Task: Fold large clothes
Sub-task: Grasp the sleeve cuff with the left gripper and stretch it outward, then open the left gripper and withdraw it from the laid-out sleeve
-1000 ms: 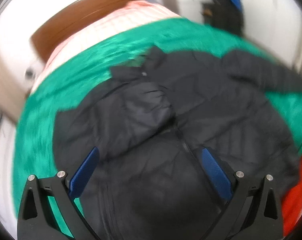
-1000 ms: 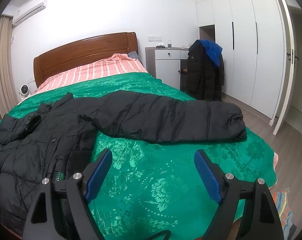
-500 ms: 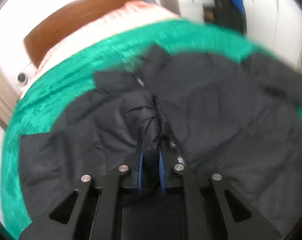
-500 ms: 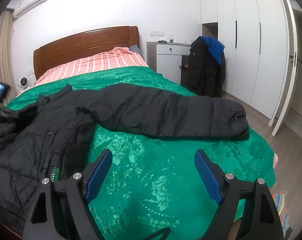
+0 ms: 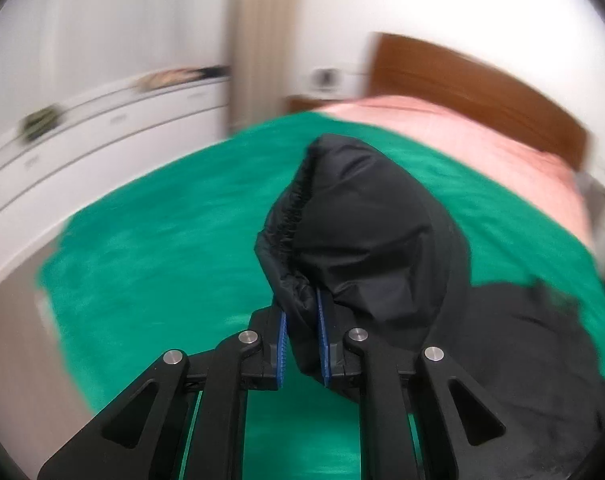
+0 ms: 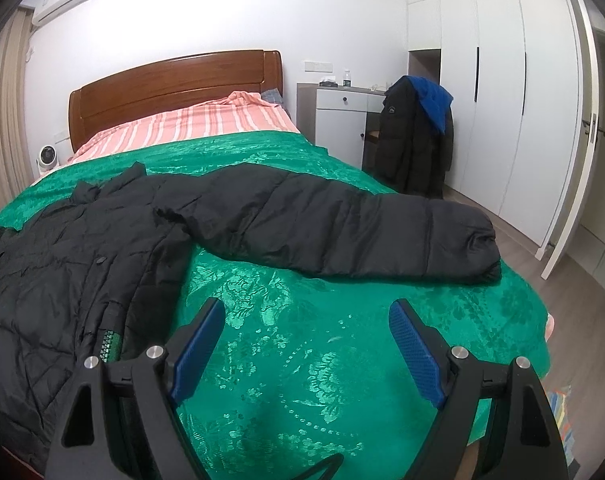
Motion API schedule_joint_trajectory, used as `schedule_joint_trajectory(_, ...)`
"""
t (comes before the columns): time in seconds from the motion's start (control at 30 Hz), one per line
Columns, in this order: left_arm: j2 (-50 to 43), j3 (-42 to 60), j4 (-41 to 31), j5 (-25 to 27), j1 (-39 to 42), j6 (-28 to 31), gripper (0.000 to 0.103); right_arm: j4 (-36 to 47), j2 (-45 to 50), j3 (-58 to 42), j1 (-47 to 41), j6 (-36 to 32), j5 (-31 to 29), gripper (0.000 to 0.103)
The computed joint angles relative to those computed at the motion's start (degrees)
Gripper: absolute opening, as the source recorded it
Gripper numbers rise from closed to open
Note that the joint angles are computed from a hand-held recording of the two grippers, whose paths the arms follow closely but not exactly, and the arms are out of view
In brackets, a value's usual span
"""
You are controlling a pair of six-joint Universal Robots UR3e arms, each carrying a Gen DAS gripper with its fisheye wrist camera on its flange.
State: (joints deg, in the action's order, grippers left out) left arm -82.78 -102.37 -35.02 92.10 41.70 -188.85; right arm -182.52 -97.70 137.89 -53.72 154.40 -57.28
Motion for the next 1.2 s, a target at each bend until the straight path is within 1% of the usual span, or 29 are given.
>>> schedule_joint_trajectory(0.1,0.2,-6.4,1.5,1.8,7.1,1.6,0.011,-0.1,-0.1,0.1,0.2,0.0,-0.2,0.084)
schedule_joint_trajectory(0.13,0.2,-8.5,1.8,1.1,9.5,2.1,0.011,-0.3,-0.1,0.2,0.3,0.0,-0.3,0.084)
schedule_joint_trajectory(0.17,-1.1,-9.2,2.8,1.8,9.6,1.6,0.011,-0.5,-0.1,0.3,0.4,-0.1,-0.5,0.084)
schedule_joint_trajectory(0.23,-2.2,-11.8,4.0,1.5,11.6,1.9,0.011,-1.1,-0.3,0.5,0.9,-0.1,-0.9,0.084)
schedule_joint_trajectory(0.3,-2.8,-14.7,6.2,2.0,12.1,2.4,0.011,-1.6,-0.4,0.8,1.3,-0.3,-1.3,0.084)
schedule_joint_trajectory(0.37,-3.1,-15.5,6.3,4.3,9.8,2.0,0.012,-2.0,-0.2,0.8,1.9,-0.6,-1.9,0.084)
schedule_joint_trajectory(0.4,-3.3,-16.0,6.7,5.8,9.1,2.7,0.013,-2.2,-0.2,0.9,2.1,-0.6,-2.2,0.084)
schedule_joint_trajectory(0.47,-4.6,-15.9,7.1,7.2,8.8,3.4,0.016,-2.5,-0.2,1.0,2.4,-0.7,-2.5,0.084)
schedule_joint_trajectory(0.5,-5.5,-16.1,7.7,8.2,8.4,2.9,0.023,-2.6,-0.2,1.1,2.3,-0.7,-2.4,0.084)
schedule_joint_trajectory(0.53,-5.2,-15.9,6.8,9.2,8.0,2.3,0.028,-2.8,-0.3,1.2,2.3,-0.6,-2.3,0.084)
schedule_joint_trajectory(0.6,-3.4,-16.0,5.1,10.7,7.8,1.9,0.061,-3.1,-0.5,1.5,2.0,-0.4,-1.9,0.084)
schedule_joint_trajectory(0.63,-1.4,-16.8,4.9,11.0,7.9,2.1,0.067,-3.2,-0.6,1.6,1.8,-0.3,-1.7,0.084)
schedule_joint_trajectory(0.67,0.3,-18.2,5.7,10.6,8.1,2.5,0.077,-3.2,-0.7,1.7,1.7,-0.2,-1.6,0.084)
schedule_joint_trajectory(0.7,3.5,-20.6,7.1,8.2,8.9,3.9,0.085,-3.2,-0.7,1.7,1.6,-0.1,-1.5,0.084)
schedule_joint_trajectory(0.77,7.5,-22.8,7.1,7.0,8.1,5.3,0.09,-3.0,-0.9,1.8,1.5,-0.2,-1.4,0.084)
schedule_joint_trajectory(0.87,11.0,-24.6,5.8,5.3,6.2,6.2,0.09,-3.1,-1.0,1.9,1.3,-0.3,-1.2,0.084)
schedule_joint_trajectory(0.93,13.1,-25.7,5.3,4.7,3.5,6.0,0.091,-3.3,-1.0,1.9,1.2,-0.2,-1.0,0.084)
schedule_joint_trajectory(1.07,15.0,-27.6,6.6,5.1,-4.1,3.7,0.094,-3.4,-1.2,2.1,0.8,0.0,-0.6,0.084)
schedule_joint_trajectory(1.2,14.1,-28.4,7.7,5.3,-11.0,1.0,0.095,-3.1,-1.4,2.1,0.7,-0.1,-0.5,0.084)
